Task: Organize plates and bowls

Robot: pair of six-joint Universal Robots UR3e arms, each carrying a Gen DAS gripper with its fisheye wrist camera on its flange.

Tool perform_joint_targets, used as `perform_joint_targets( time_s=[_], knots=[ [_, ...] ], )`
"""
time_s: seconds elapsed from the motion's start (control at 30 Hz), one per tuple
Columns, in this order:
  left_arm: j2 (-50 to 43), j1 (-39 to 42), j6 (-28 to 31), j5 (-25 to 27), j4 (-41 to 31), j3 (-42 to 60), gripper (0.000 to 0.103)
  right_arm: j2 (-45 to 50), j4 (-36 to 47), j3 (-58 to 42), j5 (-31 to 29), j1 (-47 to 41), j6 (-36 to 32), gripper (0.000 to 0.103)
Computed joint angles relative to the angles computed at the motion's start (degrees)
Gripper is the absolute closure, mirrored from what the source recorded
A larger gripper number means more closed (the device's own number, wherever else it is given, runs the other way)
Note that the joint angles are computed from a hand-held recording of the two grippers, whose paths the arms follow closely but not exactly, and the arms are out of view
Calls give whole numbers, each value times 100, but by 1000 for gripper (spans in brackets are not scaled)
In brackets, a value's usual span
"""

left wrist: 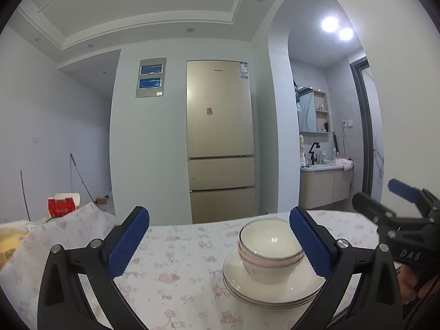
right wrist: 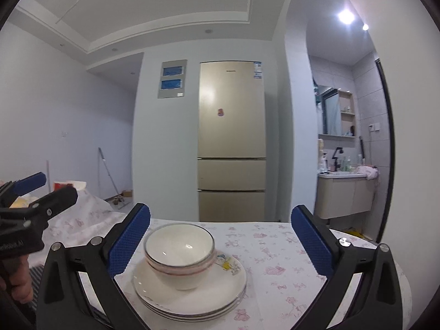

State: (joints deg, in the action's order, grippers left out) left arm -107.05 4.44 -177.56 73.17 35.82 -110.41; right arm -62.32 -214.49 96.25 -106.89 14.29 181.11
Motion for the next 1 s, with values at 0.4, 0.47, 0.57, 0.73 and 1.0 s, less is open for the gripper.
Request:
perform_joint_targets(
  time_s=[0.4,0.47,0.57,0.73,1.0],
  knots=[
    [-391,-156,246,53,-116,130,0,178,-389,375,245,-185,232,1],
    [-401,-137,202,53,-150,150,0,177,-374,397,279,-204,273,1],
    [-406,-102,140,7,-97,117,0,167,-210,374,270,-213,307,1],
    [-395,-41,74,3,-69,73,0,175,-182,373,261,-201,298,1],
    [-362,103,-125,-172,-27,21,0,123,-276,490,348,-315,445,0]
  ],
)
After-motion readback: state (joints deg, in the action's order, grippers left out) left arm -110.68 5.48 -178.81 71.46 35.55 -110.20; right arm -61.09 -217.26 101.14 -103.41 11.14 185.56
